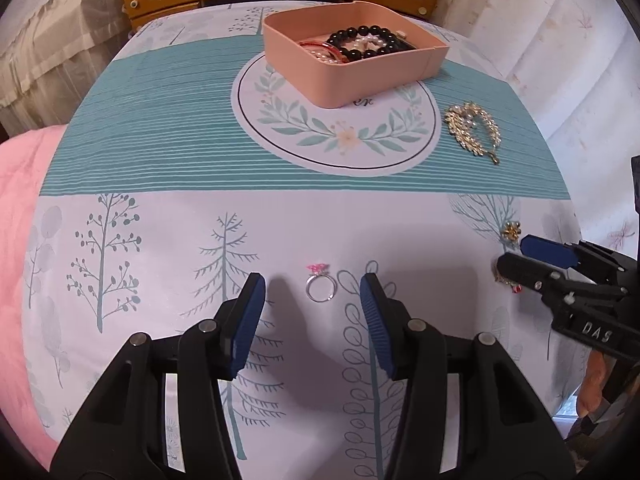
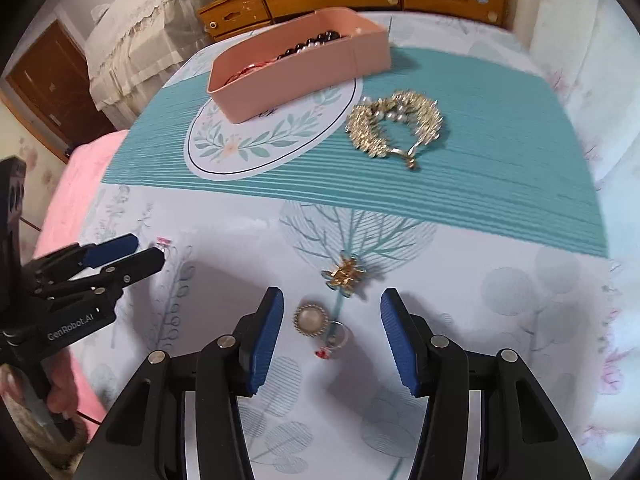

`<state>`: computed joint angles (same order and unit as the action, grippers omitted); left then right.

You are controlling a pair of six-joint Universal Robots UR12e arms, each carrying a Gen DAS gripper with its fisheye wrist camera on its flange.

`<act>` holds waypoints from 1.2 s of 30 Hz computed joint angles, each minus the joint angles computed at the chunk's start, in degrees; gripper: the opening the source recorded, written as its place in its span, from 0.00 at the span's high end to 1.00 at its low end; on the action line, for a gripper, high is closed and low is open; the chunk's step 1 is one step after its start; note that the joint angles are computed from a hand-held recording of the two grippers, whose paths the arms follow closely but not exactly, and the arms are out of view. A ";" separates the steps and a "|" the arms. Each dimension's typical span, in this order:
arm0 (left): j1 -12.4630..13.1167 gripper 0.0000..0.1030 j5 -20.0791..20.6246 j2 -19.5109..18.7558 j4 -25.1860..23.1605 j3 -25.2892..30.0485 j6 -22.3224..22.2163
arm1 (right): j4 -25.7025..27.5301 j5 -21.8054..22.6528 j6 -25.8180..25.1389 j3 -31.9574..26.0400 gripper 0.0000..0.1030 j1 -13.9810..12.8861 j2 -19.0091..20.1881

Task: Organize jewelry
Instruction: 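Move the left tool toward the pink-stone ring while the right tool approaches the gold flower charm, then grasp the pink-stone ring with the left tool while the right tool grasps the gold flower charm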

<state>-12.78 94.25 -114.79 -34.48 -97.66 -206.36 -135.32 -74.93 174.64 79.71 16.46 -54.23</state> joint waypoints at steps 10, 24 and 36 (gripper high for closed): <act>0.87 0.55 -1.63 0.17 -0.15 -0.34 -2.58 | 1.03 -2.52 -0.96 -3.41 0.76 0.44 2.08; 2.89 0.55 -8.94 -0.29 -1.38 0.62 -7.26 | -1.09 4.57 4.92 -1.25 0.76 -1.84 0.84; 2.26 0.79 -6.92 -1.85 -8.90 4.65 -7.19 | -0.92 7.53 4.62 -0.12 0.76 -2.34 0.20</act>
